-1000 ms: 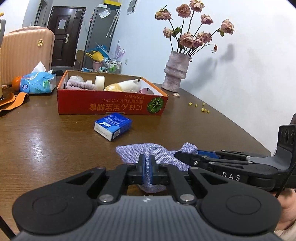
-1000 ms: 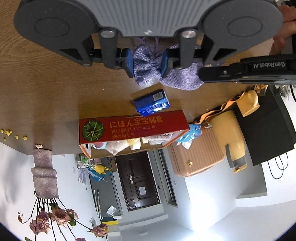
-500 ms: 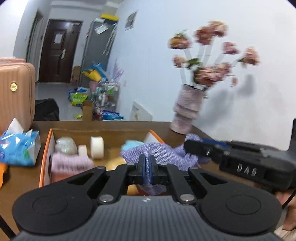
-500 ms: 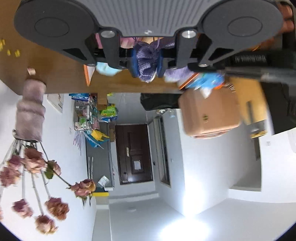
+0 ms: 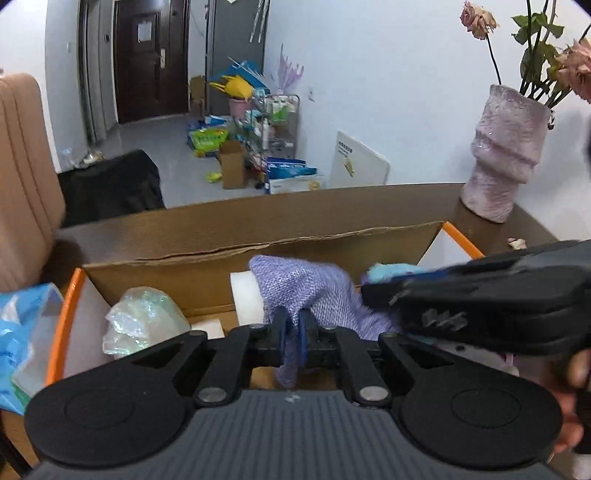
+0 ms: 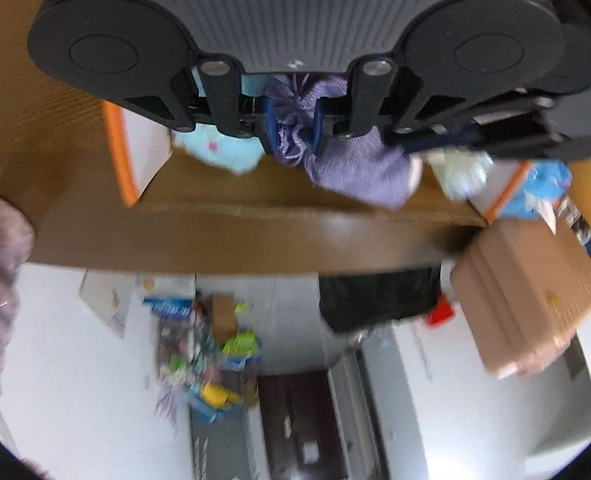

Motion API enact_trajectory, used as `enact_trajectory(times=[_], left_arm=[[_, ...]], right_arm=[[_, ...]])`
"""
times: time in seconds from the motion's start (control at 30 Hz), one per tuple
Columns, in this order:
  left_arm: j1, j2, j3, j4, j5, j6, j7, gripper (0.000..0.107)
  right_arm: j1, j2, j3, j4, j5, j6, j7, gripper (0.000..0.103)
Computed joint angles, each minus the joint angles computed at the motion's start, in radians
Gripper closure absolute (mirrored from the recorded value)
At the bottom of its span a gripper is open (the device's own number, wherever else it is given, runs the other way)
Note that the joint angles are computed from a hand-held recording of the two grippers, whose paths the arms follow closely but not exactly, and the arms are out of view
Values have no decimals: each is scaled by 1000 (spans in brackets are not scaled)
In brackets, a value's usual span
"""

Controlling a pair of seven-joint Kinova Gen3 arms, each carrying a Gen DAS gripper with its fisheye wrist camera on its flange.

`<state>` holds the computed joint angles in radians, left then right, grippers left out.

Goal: Organize soft objects
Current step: 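Carry the lavender pouch into the box and open both tools, then withdraw both tools from the box toward the tissue pack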

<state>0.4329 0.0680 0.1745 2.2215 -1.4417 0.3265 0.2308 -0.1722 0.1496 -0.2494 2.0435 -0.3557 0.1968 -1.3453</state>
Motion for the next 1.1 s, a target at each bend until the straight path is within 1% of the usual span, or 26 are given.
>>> enact_trajectory(times=[0.1,0.13,0.2,0.23,0.27,0.33,0.4,0.47,0.5,0.57,0.6,0.67,0.73,0.8,0.87,0.93,1.0,1.03,1.07,1.1], left_arm=[[-17,-29,1,3,106,-11,-119,96],[-19,-39,5,3,147,1,-160,93],[-28,-71,7,6,228,18,-237,87],[-31,-87,18,3,261,36,-260,83],[-38,-110,28,8,286,55,-276,79],[-47,-165,48,13,364,99,-345,76],[-44,-229,67,11,439,154,-420,75],[-40,-296,94,8,493,216,-470,65],[-39,-334,113,6,513,249,-485,63],[-39,-409,158,-1,551,315,-506,59],[-42,-439,180,-7,569,344,-513,58],[-47,-496,227,-24,612,404,-529,50],[-49,-552,268,-43,657,457,-553,47],[-57,-597,317,-62,697,506,-573,45],[-75,-643,365,-70,730,539,-585,43],[-107,-697,431,-74,766,575,-584,43],[-164,-780,512,-63,811,590,-575,39],[-181,-826,542,-54,831,598,-577,34],[-205,-873,588,-44,845,605,-562,30],[-216,-919,635,-30,852,618,-546,29]], right_arm=[[30,31,-41,-23,-33,31,59,78],[51,30,-64,-21,-52,32,77,78],[102,27,-111,-27,-55,54,74,71],[113,20,-119,-34,-50,77,67,71],[114,6,-113,-37,-53,94,67,71],[86,-53,-82,-23,-40,104,47,68],[70,-129,-51,-1,-67,117,71,62],[60,-212,-11,11,-98,150,96,59],[63,-246,2,11,-98,166,99,59],[68,-335,24,20,-85,209,89,57],[56,-380,45,26,-69,227,70,55],[-6,-461,117,42,-22,261,28,53],[-37,-537,148,49,24,300,-16,51],[-27,-609,147,57,27,341,-15,48],[-41,-679,152,73,54,367,-33,45],[-58,-771,129,116,119,341,-98,44],[-105,-863,119,167,199,316,-172,37],[-118,-910,101,193,239,304,-213,34],[-128,-956,78,221,272,293,-254,28],[-155,-1002,65,244,313,298,-294,25]])
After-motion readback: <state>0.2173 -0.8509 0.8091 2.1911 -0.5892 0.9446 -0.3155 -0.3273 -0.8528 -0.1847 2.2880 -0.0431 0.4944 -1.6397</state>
